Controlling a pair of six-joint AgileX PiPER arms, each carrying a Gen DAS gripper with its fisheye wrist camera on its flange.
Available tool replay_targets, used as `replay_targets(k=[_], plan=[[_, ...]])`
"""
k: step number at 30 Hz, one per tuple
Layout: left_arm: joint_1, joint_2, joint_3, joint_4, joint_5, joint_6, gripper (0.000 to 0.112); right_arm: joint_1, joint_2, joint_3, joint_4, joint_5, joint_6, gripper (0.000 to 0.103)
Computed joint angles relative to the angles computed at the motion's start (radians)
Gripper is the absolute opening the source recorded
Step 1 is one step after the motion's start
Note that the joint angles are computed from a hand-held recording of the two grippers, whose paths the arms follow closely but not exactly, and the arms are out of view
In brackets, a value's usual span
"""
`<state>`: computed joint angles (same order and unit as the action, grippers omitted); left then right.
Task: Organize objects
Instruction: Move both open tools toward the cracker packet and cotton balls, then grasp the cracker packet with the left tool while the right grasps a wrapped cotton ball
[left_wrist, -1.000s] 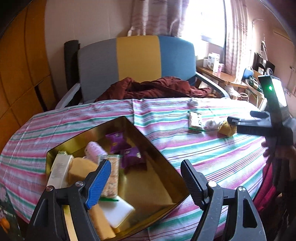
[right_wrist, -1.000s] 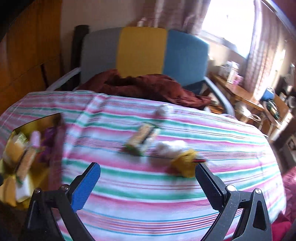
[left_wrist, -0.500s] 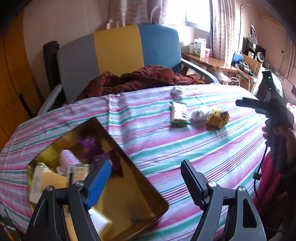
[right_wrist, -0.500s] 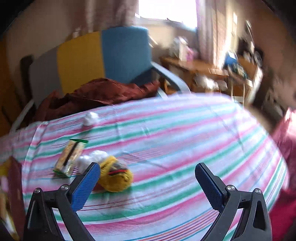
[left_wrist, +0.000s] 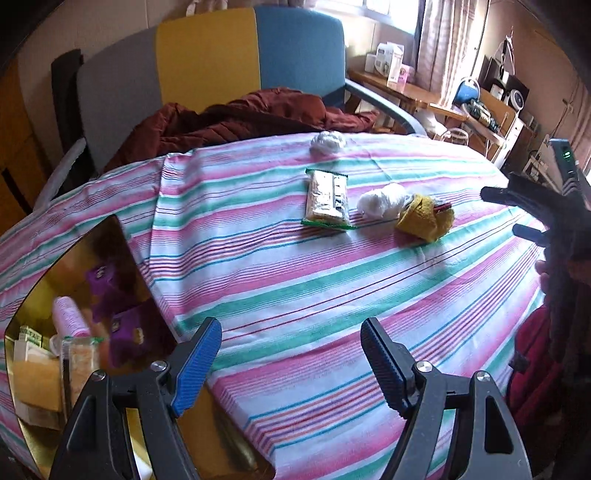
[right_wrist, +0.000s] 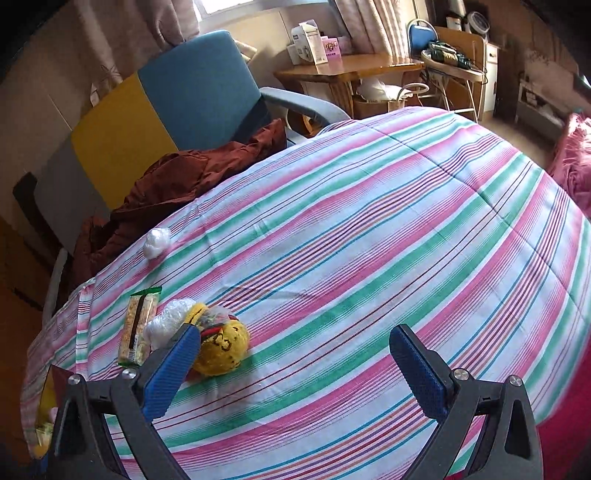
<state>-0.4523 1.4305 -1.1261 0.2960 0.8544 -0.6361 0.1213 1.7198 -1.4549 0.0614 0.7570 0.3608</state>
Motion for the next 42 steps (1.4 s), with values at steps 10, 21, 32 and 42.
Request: replay_targets(k=[10, 21, 32, 42], plan=[[0.022, 0.178, -0.180, -0.022, 0.030, 0.054, 0.079, -0.029, 0.011, -0.010, 0.106, 0.016, -0.072, 0.103], [0.064, 0.415, -0.452, -0.030, 0.089, 0.127, 0.079, -0.046, 0.010, -0.008, 0.210, 0.023, -0.162, 0.103], [0.120, 0.689, -0.833, -0.146, 0.165, 0.250, 0.079, -0.071, 0.019, -0.008, 0.269, 0.030, -0.187, 0.103], [0.123, 0.870, -1.074, -0.144, 0.258, 0.313, 0.078, -0.060, 0.040, -0.028, 0.240, 0.049, -0.175, 0.103]])
